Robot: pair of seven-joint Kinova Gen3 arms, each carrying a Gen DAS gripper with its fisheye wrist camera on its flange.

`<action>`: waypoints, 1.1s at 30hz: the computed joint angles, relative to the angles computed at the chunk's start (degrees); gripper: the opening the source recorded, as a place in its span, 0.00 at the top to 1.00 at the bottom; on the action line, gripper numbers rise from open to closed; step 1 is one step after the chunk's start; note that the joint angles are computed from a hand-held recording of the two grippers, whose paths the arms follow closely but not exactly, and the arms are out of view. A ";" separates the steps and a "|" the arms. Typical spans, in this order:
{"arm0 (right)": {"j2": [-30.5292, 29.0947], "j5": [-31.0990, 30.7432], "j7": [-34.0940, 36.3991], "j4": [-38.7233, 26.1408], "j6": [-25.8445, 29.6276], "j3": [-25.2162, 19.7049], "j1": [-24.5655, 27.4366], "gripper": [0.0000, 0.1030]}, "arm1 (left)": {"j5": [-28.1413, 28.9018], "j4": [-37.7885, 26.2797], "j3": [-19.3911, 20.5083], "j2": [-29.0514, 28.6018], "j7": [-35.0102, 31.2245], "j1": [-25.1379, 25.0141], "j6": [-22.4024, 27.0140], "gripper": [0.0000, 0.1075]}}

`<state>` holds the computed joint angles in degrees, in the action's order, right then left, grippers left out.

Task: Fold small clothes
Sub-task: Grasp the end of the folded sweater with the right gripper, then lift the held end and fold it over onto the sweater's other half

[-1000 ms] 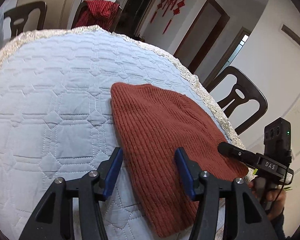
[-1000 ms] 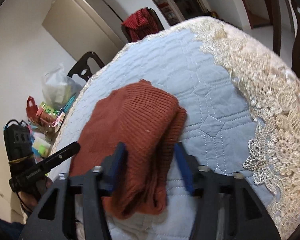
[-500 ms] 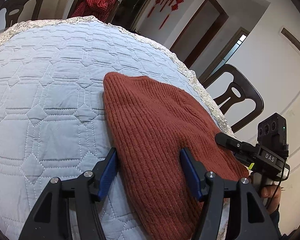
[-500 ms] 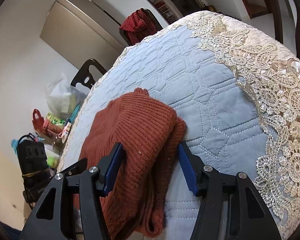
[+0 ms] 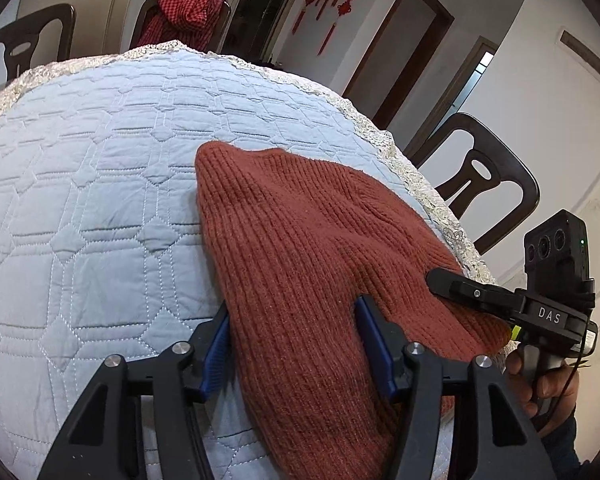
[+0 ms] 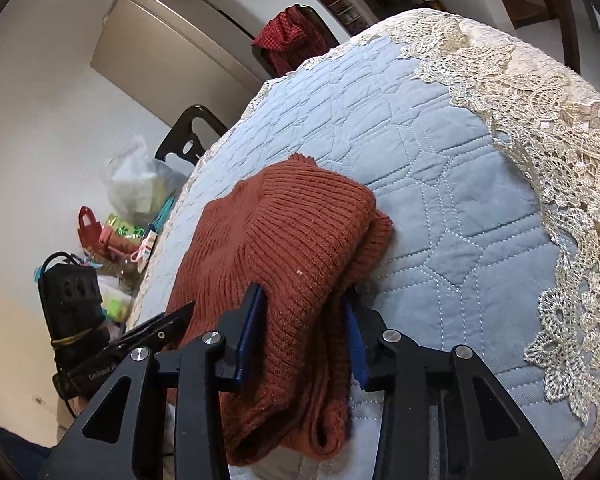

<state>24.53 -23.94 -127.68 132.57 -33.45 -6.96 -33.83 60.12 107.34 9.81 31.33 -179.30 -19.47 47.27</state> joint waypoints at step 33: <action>3.49 2.32 10.27 -16.42 9.44 -0.92 -0.59 0.73 | 6.25 -3.89 -5.23 -0.70 -5.37 -6.66 5.03 0.64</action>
